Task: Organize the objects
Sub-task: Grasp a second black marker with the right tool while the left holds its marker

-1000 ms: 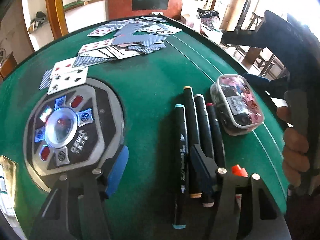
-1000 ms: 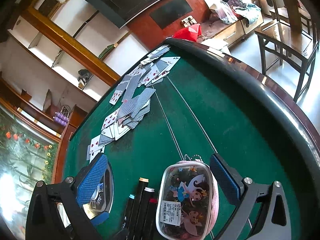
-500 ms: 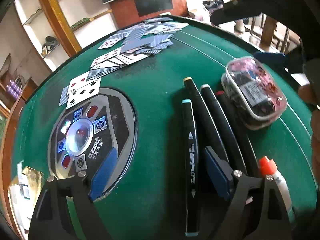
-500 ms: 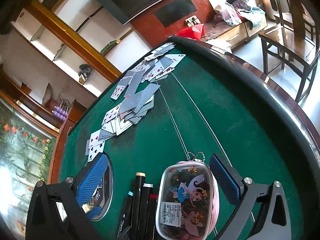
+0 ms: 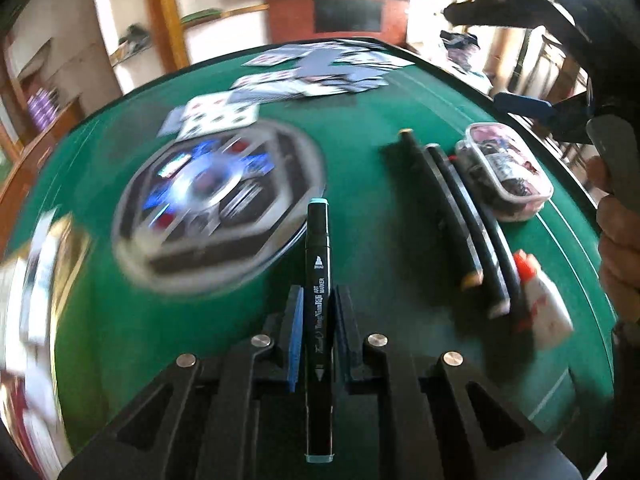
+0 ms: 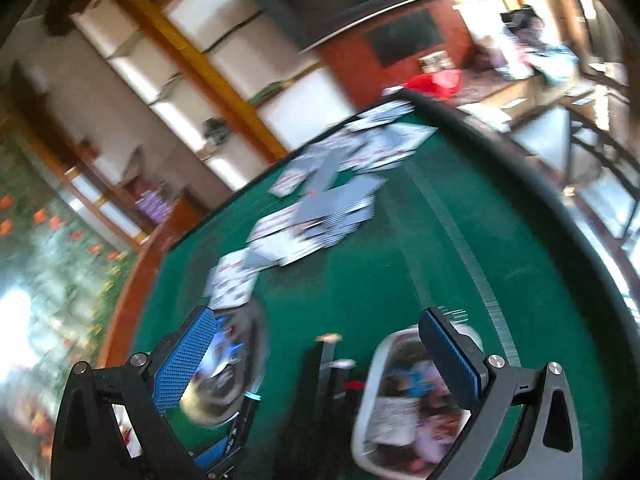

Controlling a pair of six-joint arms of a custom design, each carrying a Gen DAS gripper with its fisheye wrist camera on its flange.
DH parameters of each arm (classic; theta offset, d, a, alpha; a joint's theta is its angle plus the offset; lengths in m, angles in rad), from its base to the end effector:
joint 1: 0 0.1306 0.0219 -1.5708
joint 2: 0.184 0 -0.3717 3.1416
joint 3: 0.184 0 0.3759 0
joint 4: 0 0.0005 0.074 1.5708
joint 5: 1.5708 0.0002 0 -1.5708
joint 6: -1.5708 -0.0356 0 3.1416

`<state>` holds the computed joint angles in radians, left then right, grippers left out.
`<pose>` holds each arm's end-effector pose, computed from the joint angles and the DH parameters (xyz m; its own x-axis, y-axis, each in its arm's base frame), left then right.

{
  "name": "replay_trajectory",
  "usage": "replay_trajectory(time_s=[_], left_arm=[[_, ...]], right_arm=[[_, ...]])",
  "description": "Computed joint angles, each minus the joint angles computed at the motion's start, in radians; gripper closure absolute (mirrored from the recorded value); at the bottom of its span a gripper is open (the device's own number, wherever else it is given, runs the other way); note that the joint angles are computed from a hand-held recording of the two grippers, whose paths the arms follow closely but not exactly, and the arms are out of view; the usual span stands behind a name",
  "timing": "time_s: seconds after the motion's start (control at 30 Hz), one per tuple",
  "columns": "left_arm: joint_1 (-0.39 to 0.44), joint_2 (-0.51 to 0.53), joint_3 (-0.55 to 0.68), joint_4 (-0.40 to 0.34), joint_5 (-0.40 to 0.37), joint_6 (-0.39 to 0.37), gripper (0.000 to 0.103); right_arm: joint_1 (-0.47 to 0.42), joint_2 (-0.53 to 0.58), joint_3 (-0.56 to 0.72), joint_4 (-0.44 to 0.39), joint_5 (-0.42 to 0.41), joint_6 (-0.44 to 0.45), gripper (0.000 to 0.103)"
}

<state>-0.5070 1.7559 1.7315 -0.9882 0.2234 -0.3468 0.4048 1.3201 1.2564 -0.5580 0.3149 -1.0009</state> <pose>0.5110 -0.2934 0.3758 -0.5016 0.6577 -0.5620 0.7938 0.6081 0.0033 0.4272 0.1705 0.4146 -0.4093 0.6956 -0.5905 0.3736 0.7182 0.5871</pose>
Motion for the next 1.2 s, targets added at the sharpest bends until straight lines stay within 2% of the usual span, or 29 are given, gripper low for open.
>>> replay_trajectory(time_s=[0.07, 0.13, 0.17, 0.27, 0.37, 0.5, 0.57, 0.63, 0.8, 0.87, 0.9, 0.93, 0.97, 1.03, 1.1, 1.13, 1.2], left_arm=[[0.018, -0.023, -0.033, 0.015, 0.012, 0.024, 0.089], [0.032, -0.044, -0.069, 0.045, 0.036, 0.056, 0.089], [0.034, -0.051, -0.081, 0.06, 0.042, 0.068, 0.089], [0.027, -0.064, -0.103, 0.085, 0.027, 0.076, 0.089], [0.025, -0.078, -0.13, 0.118, 0.021, 0.077, 0.089], [0.036, -0.075, -0.127, 0.117, 0.052, 0.099, 0.089], [0.039, -0.077, -0.129, 0.12, 0.06, 0.106, 0.089], [0.04, -0.077, -0.131, 0.123, 0.065, 0.114, 0.089], [0.056, -0.07, -0.123, 0.115, 0.114, 0.138, 0.089], [0.064, -0.065, -0.118, 0.11, 0.14, 0.148, 0.089], [0.067, -0.064, -0.117, 0.109, 0.147, 0.151, 0.089], [0.071, -0.062, -0.115, 0.107, 0.159, 0.155, 0.089], [0.072, -0.062, -0.114, 0.106, 0.164, 0.158, 0.089], [0.077, -0.058, -0.111, 0.103, 0.183, 0.166, 0.089], [0.084, -0.054, -0.109, 0.101, 0.207, 0.177, 0.089], [0.088, -0.05, -0.106, 0.099, 0.223, 0.184, 0.089], [0.095, -0.043, -0.099, 0.094, 0.248, 0.194, 0.089]], right_arm=[[-0.018, 0.006, -0.038, 0.143, -0.177, 0.011, 0.0], [-0.036, 0.026, -0.053, 0.227, -0.305, -0.002, 0.0], [-0.039, 0.038, -0.048, 0.227, -0.321, -0.002, 0.0], [-0.045, 0.062, -0.029, 0.164, -0.298, -0.006, 0.0], [-0.058, 0.058, -0.05, 0.191, -0.324, -0.016, 0.0], [-0.062, 0.047, -0.066, 0.241, -0.315, -0.034, 0.0], [-0.067, 0.049, -0.064, 0.26, -0.344, -0.033, 0.0], [-0.064, 0.071, -0.028, 0.208, -0.341, -0.029, 0.0], [-0.016, 0.224, 0.227, -0.219, -0.096, 0.049, 0.0], [-0.004, 0.273, 0.29, -0.29, -0.065, 0.081, 0.0], [-0.001, 0.294, 0.314, -0.311, -0.076, 0.098, 0.0], [-0.001, 0.313, 0.331, -0.319, -0.106, 0.115, 0.0], [-0.004, 0.326, 0.337, -0.3, -0.163, 0.135, 0.0], [0.001, 0.321, 0.325, -0.259, -0.219, 0.174, 0.0], [-0.009, 0.289, 0.266, -0.129, -0.388, 0.2, 0.0], [-0.007, 0.274, 0.245, -0.089, -0.421, 0.194, 0.0], [0.004, 0.253, 0.231, -0.072, -0.396, 0.203, 0.0]])
